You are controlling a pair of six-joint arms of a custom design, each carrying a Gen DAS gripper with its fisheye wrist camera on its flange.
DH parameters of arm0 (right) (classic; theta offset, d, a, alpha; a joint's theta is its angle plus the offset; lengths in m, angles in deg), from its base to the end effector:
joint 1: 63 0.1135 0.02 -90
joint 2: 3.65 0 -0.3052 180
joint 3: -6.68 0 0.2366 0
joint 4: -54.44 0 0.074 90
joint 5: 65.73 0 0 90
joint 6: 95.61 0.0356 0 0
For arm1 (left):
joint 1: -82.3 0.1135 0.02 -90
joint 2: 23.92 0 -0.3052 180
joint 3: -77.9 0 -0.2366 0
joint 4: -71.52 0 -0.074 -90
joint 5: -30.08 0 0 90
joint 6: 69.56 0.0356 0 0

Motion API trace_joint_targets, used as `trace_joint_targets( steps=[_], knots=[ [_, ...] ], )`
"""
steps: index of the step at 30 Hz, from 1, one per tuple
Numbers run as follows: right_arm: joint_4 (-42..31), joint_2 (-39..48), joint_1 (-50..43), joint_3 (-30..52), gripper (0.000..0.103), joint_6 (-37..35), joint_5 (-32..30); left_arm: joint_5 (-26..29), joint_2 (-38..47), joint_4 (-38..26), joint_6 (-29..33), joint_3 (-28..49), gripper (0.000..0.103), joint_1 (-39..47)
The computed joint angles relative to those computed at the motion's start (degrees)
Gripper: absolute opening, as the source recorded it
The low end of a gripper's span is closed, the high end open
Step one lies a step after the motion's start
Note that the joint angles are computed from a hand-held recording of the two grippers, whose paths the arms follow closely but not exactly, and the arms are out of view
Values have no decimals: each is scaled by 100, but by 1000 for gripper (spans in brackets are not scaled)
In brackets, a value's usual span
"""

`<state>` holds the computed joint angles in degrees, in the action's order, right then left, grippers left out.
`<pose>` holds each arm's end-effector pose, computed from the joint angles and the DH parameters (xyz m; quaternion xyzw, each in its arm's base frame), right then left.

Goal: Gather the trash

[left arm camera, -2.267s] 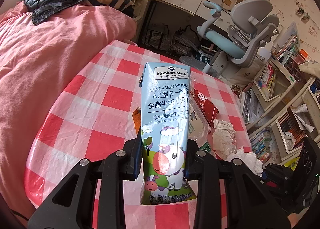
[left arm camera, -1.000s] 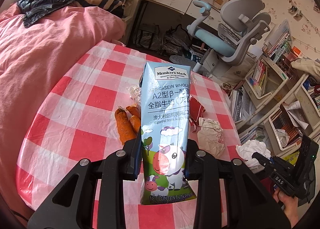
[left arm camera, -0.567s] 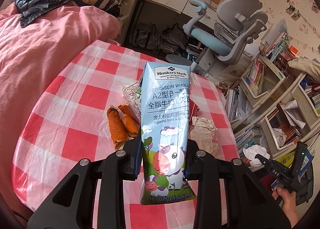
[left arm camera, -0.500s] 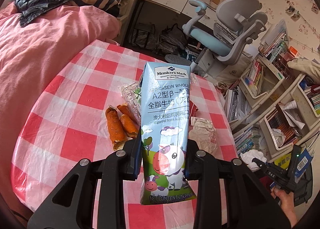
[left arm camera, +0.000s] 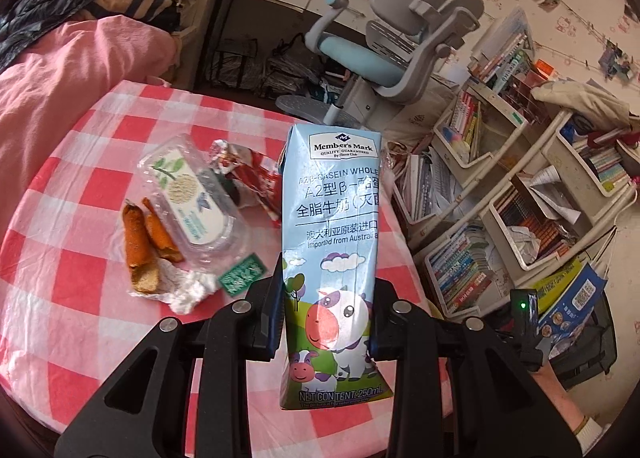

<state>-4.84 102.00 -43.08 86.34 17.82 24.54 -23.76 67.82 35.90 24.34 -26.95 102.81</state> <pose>0.3047 0.1102 0.1945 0.0307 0.9987 0.0131 0.0392 0.3061 0.0921 0.2698 -0.0305 0.9045 -0.2219 0.3630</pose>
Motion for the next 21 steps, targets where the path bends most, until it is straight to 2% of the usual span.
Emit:
trace_joint_targets(
  steps=[4,8,12,14,17,18,19,21],
  knots=[
    [494,-727,-275,-336,65,264,102,-249,-113,239,-396,-305,29,-912],
    [1178,-1662,-292,-573,74,520,466,-804,-21,657,-920,-517,29,-2276],
    [2021,-2556,-352,-943,85,970,1041,-1365,578,1181,-1664,-429,29,-3509],
    [2311,-2701,-570,-1099,86,1072,1012,-1634,1073,1315,-2027,-198,30,-3966],
    [2438,-2760,-791,-1193,86,1202,876,-1953,1689,1272,-2298,224,41,-4441],
    [2427,-2711,-796,-1187,86,1199,852,-2028,1788,1218,-2335,319,50,-4517],
    [2439,-2665,-819,-1175,86,1155,802,-2078,1812,1211,-2362,344,55,-4560],
    [2441,-2589,-826,-1120,86,1045,732,-2097,1682,1271,-2336,255,60,-4566]
  ],
)
